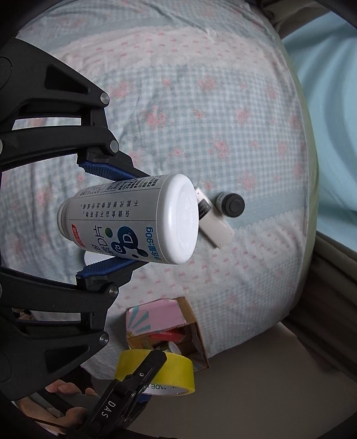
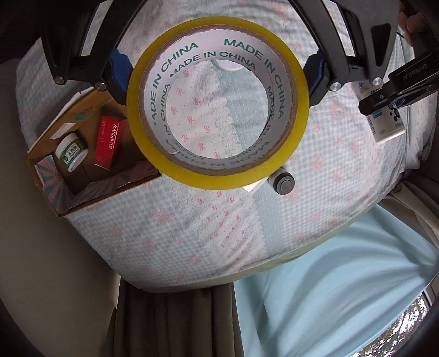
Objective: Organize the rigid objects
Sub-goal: 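Carry the white bottle and yellow tape into the cardboard box and release both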
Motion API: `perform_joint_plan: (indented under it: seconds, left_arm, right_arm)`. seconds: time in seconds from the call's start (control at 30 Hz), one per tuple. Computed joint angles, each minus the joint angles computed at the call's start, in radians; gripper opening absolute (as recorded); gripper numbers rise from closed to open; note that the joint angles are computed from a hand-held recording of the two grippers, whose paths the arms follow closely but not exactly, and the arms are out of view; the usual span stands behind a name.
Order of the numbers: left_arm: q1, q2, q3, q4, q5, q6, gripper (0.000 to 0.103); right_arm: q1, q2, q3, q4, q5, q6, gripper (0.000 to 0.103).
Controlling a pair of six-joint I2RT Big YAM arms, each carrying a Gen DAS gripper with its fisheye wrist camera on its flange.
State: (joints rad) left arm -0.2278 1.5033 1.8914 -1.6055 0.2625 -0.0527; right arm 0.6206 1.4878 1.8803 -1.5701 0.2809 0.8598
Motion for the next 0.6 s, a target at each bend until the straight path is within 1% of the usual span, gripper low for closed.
perform_joint_plan:
  seconds: [0.07,0.17,0.3,0.4,0.47,0.53,0.6]
  left_arm:
    - [-0.026,-0.018,0.015,-0.015,-0.005,-0.008,0.047]
    - [-0.07,-0.038,0.031,-0.025,-0.021,-0.039,0.047]
    - [-0.148,-0.047,0.064,-0.024,-0.064,-0.11,0.047]
    - [-0.221,-0.042,0.092,-0.01,-0.113,-0.198,0.047]
    - [-0.273,-0.031,0.112,-0.002,-0.147,-0.275,0.047]
    - [-0.32,-0.018,0.123,0.016,-0.152,-0.36,0.047]
    - [-0.369,0.006,0.136,0.028,-0.16,-0.424,0.047]
  right_arm:
    - [0.003,-0.018,0.023,-0.03,-0.015,-0.024,0.096]
    - [-0.002,-0.052,0.03,-0.052,-0.023,-0.054,0.096]
    - [-0.037,-0.122,-0.004,-0.043,-0.055,-0.111,0.096]
    - [-0.085,-0.174,-0.037,-0.031,-0.091,-0.192,0.096]
    - [-0.135,-0.208,-0.064,-0.021,-0.129,-0.26,0.096]
    - [-0.198,-0.238,-0.085,-0.028,-0.171,-0.324,0.096]
    - [-0.276,-0.268,-0.112,-0.028,-0.215,-0.396,0.096]
